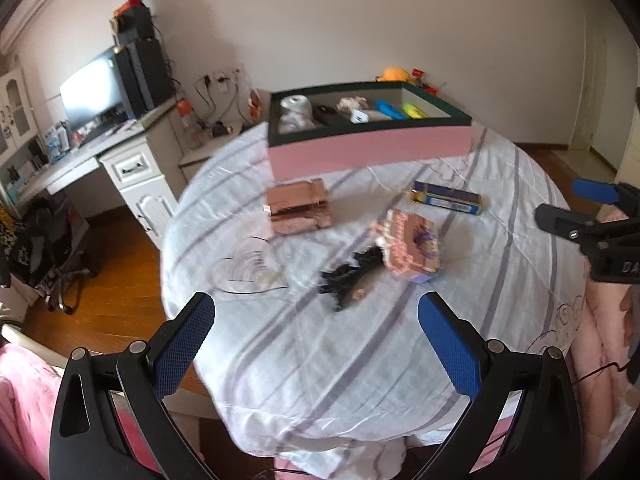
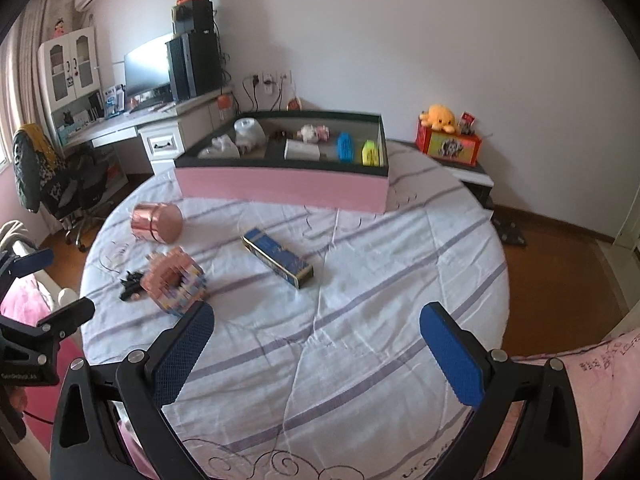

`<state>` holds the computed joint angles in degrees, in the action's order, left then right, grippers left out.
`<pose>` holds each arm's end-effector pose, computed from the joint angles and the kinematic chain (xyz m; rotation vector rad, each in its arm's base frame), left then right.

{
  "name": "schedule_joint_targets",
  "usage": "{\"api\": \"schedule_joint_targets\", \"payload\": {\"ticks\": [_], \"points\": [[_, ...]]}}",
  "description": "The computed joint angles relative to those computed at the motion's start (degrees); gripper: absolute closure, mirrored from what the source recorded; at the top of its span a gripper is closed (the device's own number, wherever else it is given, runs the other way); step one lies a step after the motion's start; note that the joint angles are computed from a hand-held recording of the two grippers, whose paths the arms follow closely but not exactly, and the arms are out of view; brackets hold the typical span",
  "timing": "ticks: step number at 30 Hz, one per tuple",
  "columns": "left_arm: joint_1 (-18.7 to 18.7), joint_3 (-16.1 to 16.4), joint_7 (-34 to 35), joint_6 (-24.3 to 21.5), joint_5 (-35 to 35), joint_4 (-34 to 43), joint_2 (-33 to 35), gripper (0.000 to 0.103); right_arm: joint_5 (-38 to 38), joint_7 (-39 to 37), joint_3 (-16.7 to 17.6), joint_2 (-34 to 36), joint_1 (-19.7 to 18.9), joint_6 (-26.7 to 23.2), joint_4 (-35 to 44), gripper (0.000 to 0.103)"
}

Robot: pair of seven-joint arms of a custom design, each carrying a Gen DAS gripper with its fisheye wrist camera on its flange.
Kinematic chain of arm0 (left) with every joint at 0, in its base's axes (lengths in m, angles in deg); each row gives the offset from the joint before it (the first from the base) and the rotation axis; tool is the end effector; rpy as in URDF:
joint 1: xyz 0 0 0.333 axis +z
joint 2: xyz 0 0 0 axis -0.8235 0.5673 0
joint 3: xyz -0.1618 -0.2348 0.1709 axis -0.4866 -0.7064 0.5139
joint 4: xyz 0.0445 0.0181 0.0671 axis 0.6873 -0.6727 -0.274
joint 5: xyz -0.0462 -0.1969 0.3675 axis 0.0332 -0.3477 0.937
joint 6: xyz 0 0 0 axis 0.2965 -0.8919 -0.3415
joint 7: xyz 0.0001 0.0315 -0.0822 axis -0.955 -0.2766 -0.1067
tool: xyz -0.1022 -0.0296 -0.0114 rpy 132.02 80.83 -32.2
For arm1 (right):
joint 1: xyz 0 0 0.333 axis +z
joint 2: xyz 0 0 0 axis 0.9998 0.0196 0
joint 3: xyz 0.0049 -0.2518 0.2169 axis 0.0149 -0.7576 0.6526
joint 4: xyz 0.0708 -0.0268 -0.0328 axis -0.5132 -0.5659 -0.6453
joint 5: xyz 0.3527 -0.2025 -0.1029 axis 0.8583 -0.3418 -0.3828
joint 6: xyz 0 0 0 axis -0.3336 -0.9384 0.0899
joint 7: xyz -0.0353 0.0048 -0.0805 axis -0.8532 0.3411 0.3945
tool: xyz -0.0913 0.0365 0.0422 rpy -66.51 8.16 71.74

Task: Organize rigid objects
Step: 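Grasp the pink block figure with the left tool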

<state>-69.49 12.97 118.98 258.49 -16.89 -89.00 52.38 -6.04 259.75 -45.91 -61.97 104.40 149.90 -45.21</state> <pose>0.5312 -0.1412 0.4597 -1.1530 2.2587 -0.8882 0.4545 0.2653 0.4678 -1.5593 1.9209 -0.8322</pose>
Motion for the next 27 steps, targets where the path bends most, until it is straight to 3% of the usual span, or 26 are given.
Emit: {"api": "schedule_joint_targets", "payload": {"ticks": [2, 8, 11, 16, 17, 20, 27], "points": [[-1.1, 0.1, 2.8, -1.2, -2.7, 0.9, 0.8, 0.000, 0.8, -0.5, -0.6, 0.6, -0.1, 1.0, -0.3, 0.000], [-1.2, -3.2, 3.8, 0.2, -1.9, 3.1, 4.3, 0.001, 2.7, -1.8, -1.7, 1.3, -0.7, 2.7, -1.2, 0.000], [0.2, -4.8, -3.5, 0.1, 6.4, 4.2, 6.4, 0.018, 3.7, -2.7, -2.2, 1.3, -1.2, 4.1, -1.9, 0.000], [1.8, -6.6, -9.9, 1.1, 15.5, 5.5, 9.3, 0.026, 4.4, -3.1, -2.4, 1.3, -2.3, 5.6, -2.6, 0.000], [2.3, -7.4, -7.9, 0.7, 13.9, 5.9, 9.4, 0.035, 4.4, -3.0, -2.4, 1.3, -2.5, 5.7, -2.8, 0.000], [3.4, -8.5, -3.3, -0.9, 9.4, 6.9, 9.5, 0.045, 4.7, -3.1, -2.3, 1.6, -2.9, 6.3, -2.6, 0.000], [5.0, -7.9, 6.6, -7.9, -4.8, 9.1, 8.2, 0.045, 5.2, -4.6, -2.4, 3.3, -2.5, 6.8, -1.1, 0.000]]}}
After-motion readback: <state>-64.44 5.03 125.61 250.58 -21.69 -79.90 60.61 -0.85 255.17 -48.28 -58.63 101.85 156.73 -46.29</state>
